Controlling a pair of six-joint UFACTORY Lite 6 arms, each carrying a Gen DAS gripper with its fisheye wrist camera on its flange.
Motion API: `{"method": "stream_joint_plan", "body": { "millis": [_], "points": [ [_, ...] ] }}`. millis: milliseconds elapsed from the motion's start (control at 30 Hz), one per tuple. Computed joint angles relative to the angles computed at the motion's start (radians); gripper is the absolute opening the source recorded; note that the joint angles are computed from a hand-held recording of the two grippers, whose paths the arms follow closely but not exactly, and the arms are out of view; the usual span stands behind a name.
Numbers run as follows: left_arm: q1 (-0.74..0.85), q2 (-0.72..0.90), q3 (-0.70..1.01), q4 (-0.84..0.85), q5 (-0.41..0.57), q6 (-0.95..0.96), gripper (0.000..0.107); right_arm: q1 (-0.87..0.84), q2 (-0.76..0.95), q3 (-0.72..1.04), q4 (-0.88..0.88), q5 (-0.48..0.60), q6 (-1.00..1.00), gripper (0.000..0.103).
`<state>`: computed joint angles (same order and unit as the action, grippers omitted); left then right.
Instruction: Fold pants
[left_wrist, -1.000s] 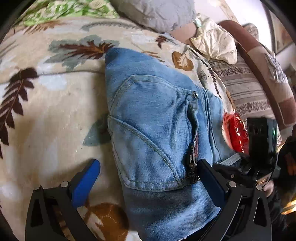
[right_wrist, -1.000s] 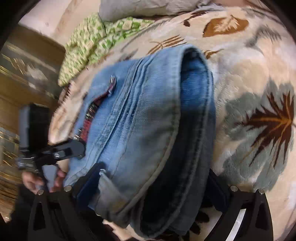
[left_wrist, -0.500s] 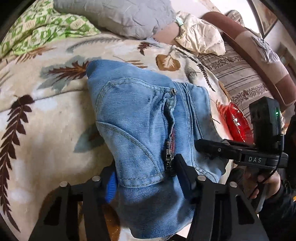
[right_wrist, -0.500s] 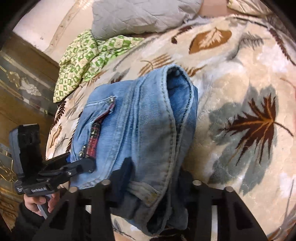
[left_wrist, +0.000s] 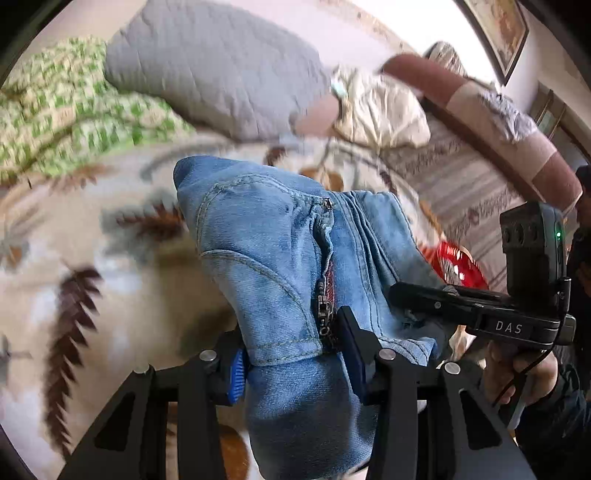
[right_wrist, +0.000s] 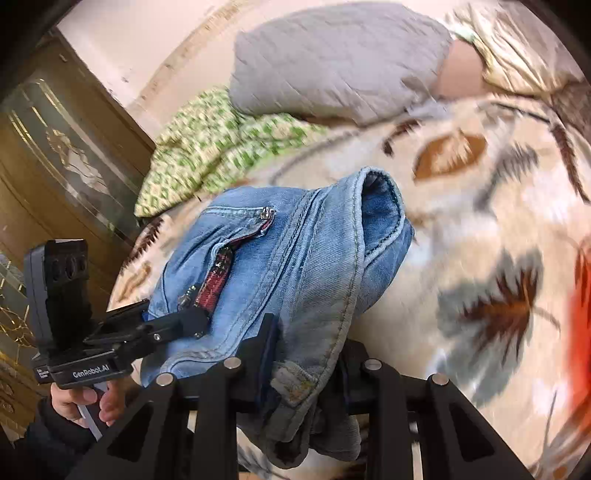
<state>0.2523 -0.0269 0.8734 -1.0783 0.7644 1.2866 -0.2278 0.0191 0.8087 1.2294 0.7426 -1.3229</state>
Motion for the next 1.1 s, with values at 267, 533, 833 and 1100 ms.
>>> {"method": "stream_joint_plan", "body": {
  "millis": [267,533,833,1100],
  "points": [
    [0.058,0.228,0.256,0.031,-0.021,-0.031,0.046,0.182,0.22,0.302,0.058,-0.086,0.085,0.03],
    [0.061,0.596,0.4,0.085,-0.097,-0.073,0.068,0.263,0.622,0.484,0.081,-0.177,0.104,0.039],
    [0.055,0.363,0.245,0.04,-0.184,0.016,0.088,0.208,0.527,0.462,-0.032,-0.133,0.159,0.064],
    [0.119,-0.078,-0.123,0.057,-0.219,0.298,0.103,0.189,0.035,0.051,-0.13,-0.233,-0.065,0.087]
  ]
}}
